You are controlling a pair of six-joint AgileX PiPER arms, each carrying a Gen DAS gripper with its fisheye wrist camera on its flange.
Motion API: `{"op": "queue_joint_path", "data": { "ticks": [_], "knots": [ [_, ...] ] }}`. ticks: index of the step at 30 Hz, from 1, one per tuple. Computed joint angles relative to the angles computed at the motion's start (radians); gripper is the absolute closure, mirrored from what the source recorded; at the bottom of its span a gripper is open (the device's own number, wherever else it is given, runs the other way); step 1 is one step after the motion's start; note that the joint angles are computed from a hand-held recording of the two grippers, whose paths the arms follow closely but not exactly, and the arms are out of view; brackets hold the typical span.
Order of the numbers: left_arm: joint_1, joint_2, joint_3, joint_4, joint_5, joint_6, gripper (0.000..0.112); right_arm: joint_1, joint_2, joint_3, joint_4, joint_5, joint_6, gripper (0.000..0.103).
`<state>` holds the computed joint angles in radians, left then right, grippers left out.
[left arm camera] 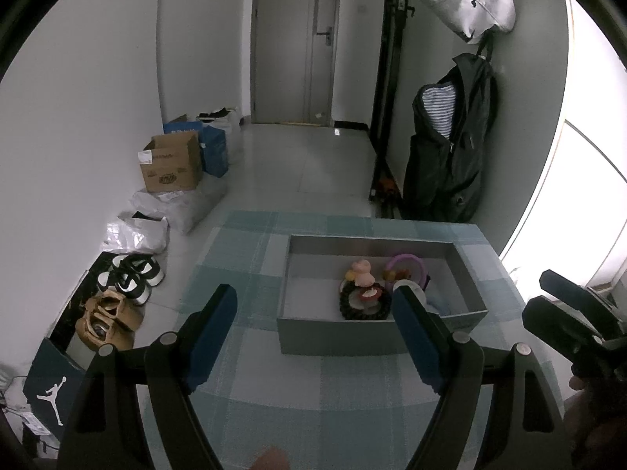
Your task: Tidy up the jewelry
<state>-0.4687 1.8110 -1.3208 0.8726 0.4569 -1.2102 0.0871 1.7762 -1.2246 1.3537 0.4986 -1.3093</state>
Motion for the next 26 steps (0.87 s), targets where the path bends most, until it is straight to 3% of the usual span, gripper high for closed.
{"op": "queue_joint_path", "data": {
  "ticks": [12, 26],
  "knots": [
    [0.006, 0.009, -0.008, -0.008, -0.014, 0.019, 0.034, 0.0, 0.003, -0.004, -0.009, 0.0, 0.009, 0.0],
    [-0.004, 0.002, 0.02, 0.067, -0.042, -0.062, 0.034, 0.0, 0.006, -0.012, -0.024, -0.014, 0.03, 0.0]
  ]
}}
